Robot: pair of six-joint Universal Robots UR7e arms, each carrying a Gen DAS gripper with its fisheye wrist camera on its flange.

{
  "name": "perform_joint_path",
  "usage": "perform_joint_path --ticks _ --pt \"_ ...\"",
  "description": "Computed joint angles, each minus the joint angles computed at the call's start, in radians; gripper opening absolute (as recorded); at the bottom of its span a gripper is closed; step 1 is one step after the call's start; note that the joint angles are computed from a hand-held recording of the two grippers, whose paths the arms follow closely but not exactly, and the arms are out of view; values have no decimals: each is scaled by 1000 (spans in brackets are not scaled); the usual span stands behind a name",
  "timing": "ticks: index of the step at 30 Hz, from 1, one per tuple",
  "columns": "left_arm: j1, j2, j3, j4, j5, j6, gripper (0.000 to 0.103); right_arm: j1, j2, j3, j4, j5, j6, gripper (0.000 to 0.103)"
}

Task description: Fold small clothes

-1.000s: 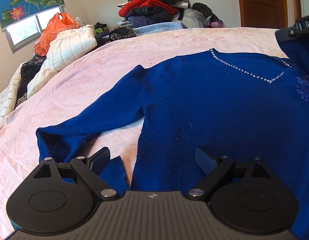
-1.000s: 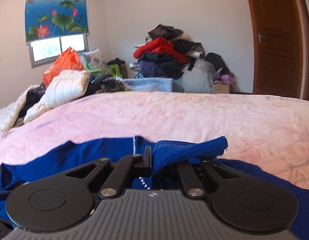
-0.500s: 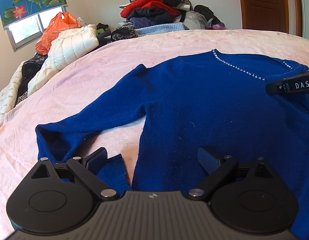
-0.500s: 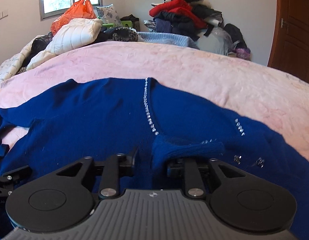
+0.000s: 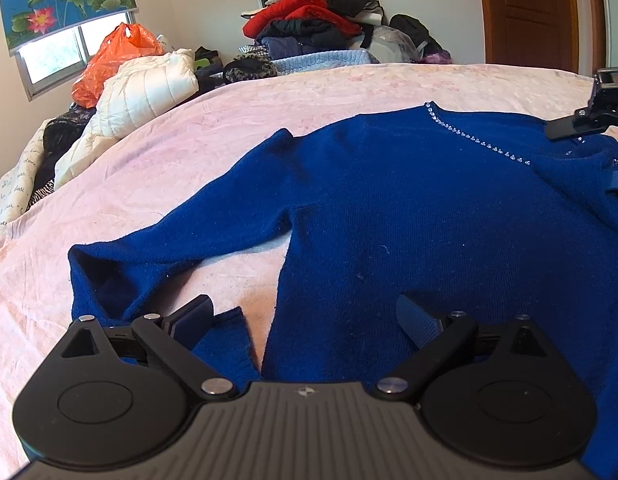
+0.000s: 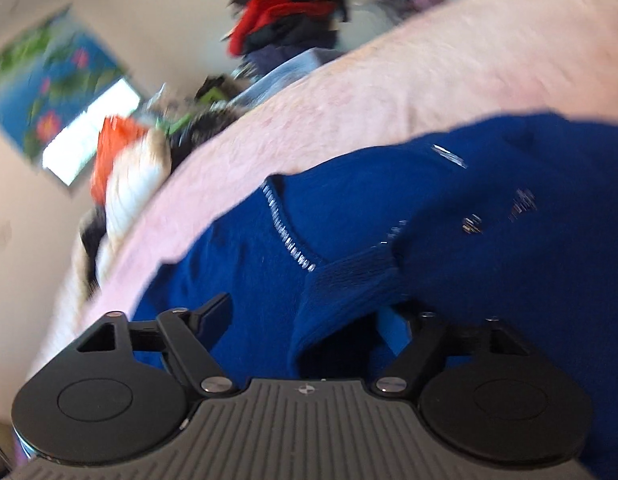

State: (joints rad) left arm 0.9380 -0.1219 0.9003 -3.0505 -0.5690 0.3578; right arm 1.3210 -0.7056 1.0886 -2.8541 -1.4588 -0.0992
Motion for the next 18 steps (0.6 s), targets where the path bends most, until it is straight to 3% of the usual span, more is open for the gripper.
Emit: perform_joint_path --ticks 2,3,4,5,11,14,18 --pt "-1 4 -2 -10 2 5 99 -16 -1 -4 0 26 78 41" --pt "-1 6 -4 -14 4 9 100 -17 1 -6 -3 14 86 33" --pt "-2 7 -5 -16 6 14 100 -14 3 -3 -18 -11 87 16" --pt "-2 8 -7 -15 7 17 100 -14 2 6 -36 -21 90 12" --pt "-6 5 -15 -20 10 36 100 26 3 -10 -95 -20 -17 10" --pt "-11 14 -26 -90 17 96 100 62 19 -53 -175 -36 -96 11" --pt "-8 5 -26 -83 16 92 100 104 56 -138 -281 -39 -170 11"
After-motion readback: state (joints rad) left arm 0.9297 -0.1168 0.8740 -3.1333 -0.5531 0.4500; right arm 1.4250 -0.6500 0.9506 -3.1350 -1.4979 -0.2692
